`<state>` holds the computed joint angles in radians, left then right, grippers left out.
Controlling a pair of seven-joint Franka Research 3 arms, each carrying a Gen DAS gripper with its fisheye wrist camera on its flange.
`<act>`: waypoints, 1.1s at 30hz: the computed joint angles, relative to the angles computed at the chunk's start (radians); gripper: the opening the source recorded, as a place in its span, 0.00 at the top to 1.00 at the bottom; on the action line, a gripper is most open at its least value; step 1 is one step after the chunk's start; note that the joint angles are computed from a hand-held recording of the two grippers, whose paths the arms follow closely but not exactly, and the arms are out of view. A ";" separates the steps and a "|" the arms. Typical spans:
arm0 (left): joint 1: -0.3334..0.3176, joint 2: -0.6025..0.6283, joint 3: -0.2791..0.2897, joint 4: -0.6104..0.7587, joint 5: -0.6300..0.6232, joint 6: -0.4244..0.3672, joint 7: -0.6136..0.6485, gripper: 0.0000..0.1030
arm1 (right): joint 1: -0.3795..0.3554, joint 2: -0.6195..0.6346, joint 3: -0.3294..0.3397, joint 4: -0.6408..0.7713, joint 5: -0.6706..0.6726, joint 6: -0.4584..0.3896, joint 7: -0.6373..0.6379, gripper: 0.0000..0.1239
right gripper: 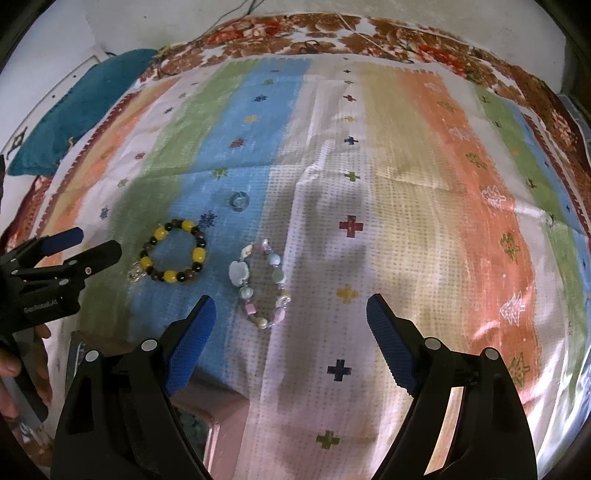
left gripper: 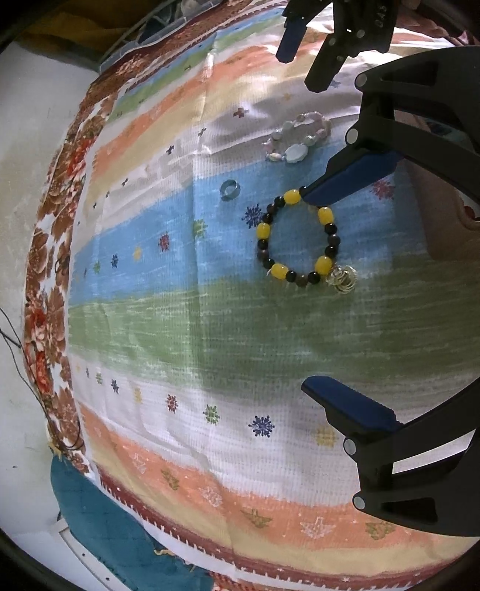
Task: Organize jewelry
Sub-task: 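Grasp the yellow-black bead bracelet with left tool while right tool grasps clear bracelet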
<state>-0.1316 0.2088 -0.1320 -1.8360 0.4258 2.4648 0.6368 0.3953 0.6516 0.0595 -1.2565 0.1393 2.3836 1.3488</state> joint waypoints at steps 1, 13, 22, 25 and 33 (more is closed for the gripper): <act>0.001 0.006 0.000 0.005 -0.001 0.000 0.008 0.11 | 0.002 0.009 -0.003 0.013 -0.001 -0.008 0.007 0.32; -0.005 0.075 0.004 0.076 -0.002 -0.036 0.090 0.11 | 0.030 0.085 -0.036 0.106 -0.072 -0.029 0.049 0.32; 0.001 0.110 0.007 0.088 -0.038 -0.021 0.127 0.21 | 0.043 0.153 -0.043 0.191 -0.104 -0.056 0.050 0.32; 0.004 0.118 0.007 0.093 -0.046 -0.017 0.136 0.21 | 0.043 0.165 -0.041 0.208 -0.103 -0.062 0.048 0.33; -0.005 0.140 0.011 0.100 -0.034 -0.029 0.179 0.35 | 0.036 0.225 -0.037 0.316 -0.085 -0.163 0.053 0.55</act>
